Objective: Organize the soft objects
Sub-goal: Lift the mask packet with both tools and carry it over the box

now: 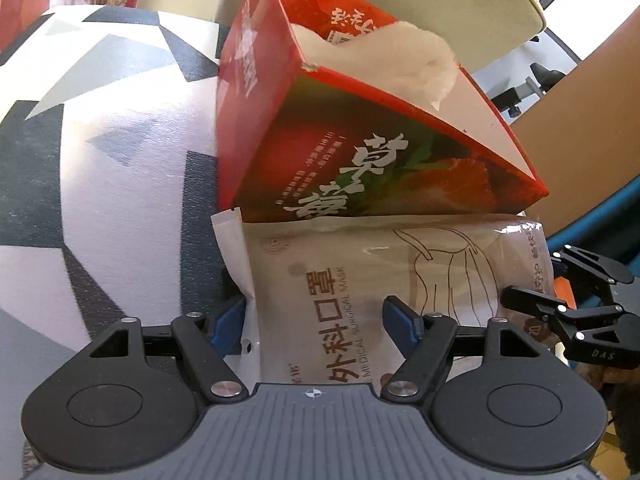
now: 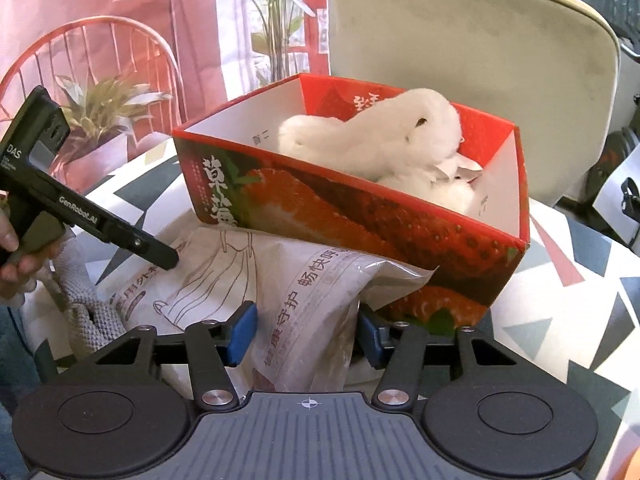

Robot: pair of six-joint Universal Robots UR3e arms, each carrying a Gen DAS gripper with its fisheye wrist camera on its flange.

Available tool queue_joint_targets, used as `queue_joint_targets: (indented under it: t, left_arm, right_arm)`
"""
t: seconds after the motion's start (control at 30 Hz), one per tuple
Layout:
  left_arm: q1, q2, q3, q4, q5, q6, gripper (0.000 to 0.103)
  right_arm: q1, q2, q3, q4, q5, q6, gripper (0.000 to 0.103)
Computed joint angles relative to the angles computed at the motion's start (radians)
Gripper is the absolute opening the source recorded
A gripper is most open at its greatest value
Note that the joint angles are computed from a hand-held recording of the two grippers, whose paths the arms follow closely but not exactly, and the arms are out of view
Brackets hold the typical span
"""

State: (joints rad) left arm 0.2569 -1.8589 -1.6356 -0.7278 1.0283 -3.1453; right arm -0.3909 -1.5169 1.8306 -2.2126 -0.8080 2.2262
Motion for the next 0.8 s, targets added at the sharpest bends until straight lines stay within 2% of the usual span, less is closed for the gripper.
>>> queue_joint_targets:
  t: [0.1, 0.17, 0.27, 0.37, 0.47, 0.63, 0.8]
  left_arm:
    - [0.005, 0.010, -0.015, 0.015, -0.015, -0.012, 0.077]
    - [0.013, 0.046, -0.063, 0.067, -0.022, -0.034, 0.077]
    - [0.018, 0.117, -0.132, 0.135, -0.028, -0.008, 0.077]
    - [0.058, 0.173, -0.208, 0.192, -0.097, -0.010, 0.075]
    - [0.077, 0.197, -0.240, 0.215, -0.106, -0.016, 0.075]
    - [0.082, 0.175, -0.245, 0.226, -0.093, -0.055, 0.071]
    - [0.062, 0.144, -0.205, 0.182, -0.040, -0.013, 0.071]
  right_arm:
    - [-0.002, -0.010, 0.022, -0.028, 0.004, 0.002, 0.050]
    - [-0.014, -0.027, 0.040, -0.026, 0.017, -0.010, 0.049]
    - [-0.036, -0.063, 0.072, -0.027, 0.048, -0.039, 0.048]
    - [-0.057, -0.097, 0.088, -0.004, 0.088, -0.076, 0.046]
    - [-0.062, -0.131, 0.100, -0.011, 0.116, -0.099, 0.046]
    - [-0.030, -0.109, 0.065, -0.039, 0.095, -0.084, 0.045]
    - [-0.016, -0.076, 0.067, -0.073, 0.065, -0.074, 0.044]
